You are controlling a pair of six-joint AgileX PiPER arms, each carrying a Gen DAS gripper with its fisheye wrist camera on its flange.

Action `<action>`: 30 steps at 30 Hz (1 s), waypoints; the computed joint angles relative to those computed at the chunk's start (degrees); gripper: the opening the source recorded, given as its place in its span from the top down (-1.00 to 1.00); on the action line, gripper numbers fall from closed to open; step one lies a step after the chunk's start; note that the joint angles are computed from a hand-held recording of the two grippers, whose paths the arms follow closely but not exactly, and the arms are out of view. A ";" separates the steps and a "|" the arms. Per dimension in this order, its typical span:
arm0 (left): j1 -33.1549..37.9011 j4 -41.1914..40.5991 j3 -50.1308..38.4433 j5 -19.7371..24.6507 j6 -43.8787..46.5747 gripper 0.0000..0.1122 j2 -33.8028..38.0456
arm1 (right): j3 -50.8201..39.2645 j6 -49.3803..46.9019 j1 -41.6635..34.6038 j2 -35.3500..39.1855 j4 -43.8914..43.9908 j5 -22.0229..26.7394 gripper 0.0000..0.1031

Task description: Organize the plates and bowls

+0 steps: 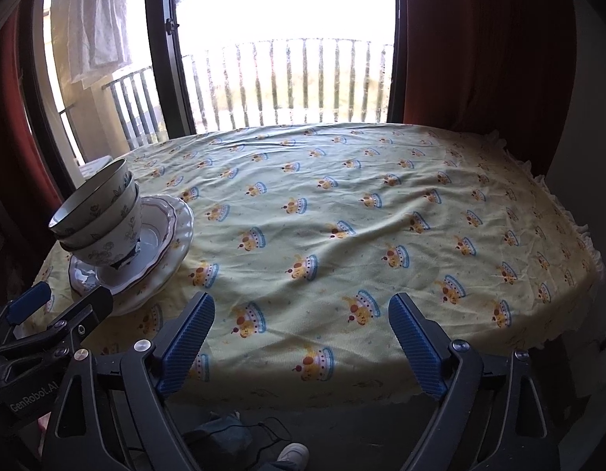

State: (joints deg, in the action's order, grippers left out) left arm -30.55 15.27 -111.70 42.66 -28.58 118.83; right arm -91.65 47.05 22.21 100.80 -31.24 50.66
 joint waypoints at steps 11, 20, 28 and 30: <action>-0.42 3.88 -2.47 2.11 -3.21 -0.83 1.20 | -1.96 -1.19 -0.10 1.11 -0.51 -0.08 -0.79; -0.03 3.98 -4.02 2.92 -3.35 -0.83 2.10 | -3.98 -2.63 -0.26 2.67 0.46 -0.09 -0.80; 0.10 3.53 -4.26 2.79 -2.39 -0.83 2.30 | -4.92 -2.91 -0.38 3.37 1.06 0.36 -0.80; 0.03 3.77 -4.53 3.26 -2.54 -0.83 2.45 | -5.27 -2.90 -0.42 3.69 1.16 0.69 -0.80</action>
